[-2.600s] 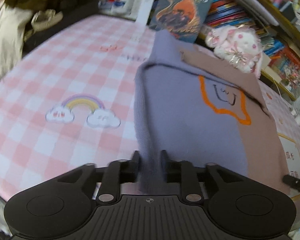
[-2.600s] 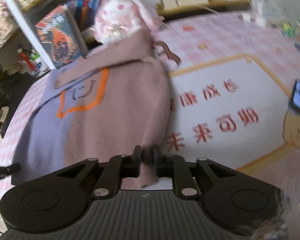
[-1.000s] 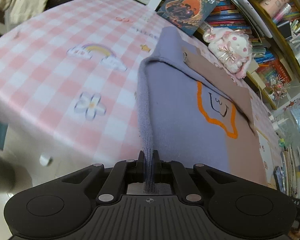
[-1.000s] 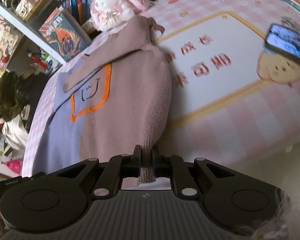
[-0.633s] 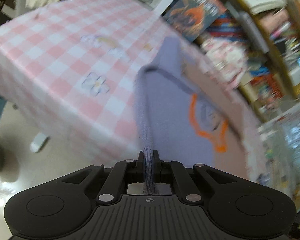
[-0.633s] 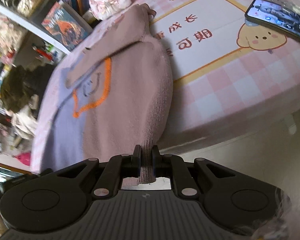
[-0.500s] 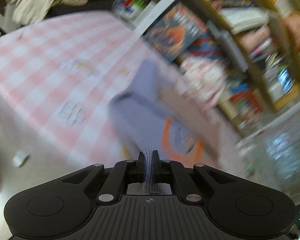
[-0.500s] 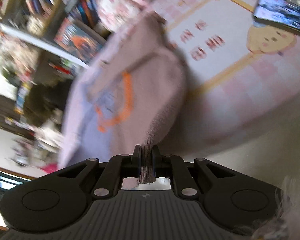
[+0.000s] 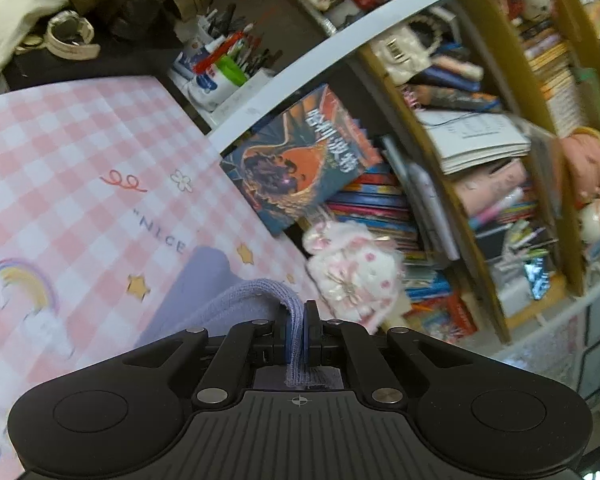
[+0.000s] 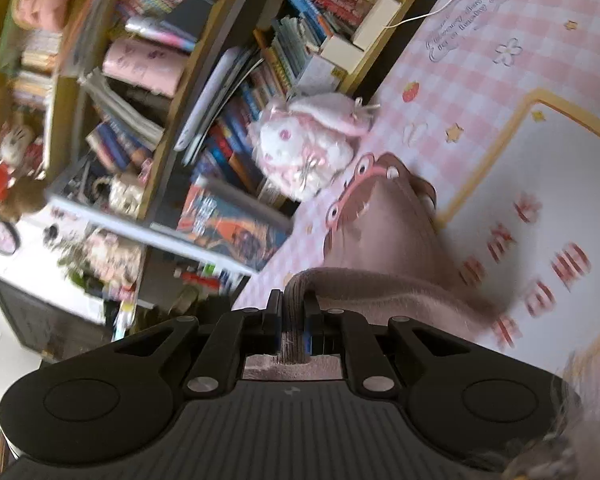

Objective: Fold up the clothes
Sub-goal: 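Lift the hem with both tools and fold it over toward the collar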

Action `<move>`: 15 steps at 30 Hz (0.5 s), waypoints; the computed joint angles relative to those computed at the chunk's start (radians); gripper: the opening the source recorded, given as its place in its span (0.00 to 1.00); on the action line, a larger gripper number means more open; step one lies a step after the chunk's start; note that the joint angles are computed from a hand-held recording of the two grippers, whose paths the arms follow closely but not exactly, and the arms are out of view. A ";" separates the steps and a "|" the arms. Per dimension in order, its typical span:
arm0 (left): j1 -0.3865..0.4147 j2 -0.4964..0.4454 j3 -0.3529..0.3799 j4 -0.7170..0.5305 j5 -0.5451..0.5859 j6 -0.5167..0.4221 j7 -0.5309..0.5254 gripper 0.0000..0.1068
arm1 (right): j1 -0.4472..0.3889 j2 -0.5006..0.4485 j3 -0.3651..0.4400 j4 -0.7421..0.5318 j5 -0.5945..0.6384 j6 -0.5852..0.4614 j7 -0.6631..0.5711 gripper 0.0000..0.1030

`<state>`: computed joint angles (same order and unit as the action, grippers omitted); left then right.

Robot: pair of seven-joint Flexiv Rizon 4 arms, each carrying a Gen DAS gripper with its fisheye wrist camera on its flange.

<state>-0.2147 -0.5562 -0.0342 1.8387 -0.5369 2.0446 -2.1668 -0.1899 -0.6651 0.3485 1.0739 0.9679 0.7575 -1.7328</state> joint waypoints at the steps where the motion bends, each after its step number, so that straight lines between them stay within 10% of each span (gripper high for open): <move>1: 0.022 -0.015 -0.010 -0.023 0.012 -0.023 0.002 0.04 | 0.027 -0.023 -0.016 -0.032 -0.020 0.013 0.025 0.09; 15: 0.170 -0.114 -0.058 -0.196 0.117 -0.352 0.046 0.14 | 0.187 -0.297 -0.057 -0.353 -0.330 0.054 0.305 0.09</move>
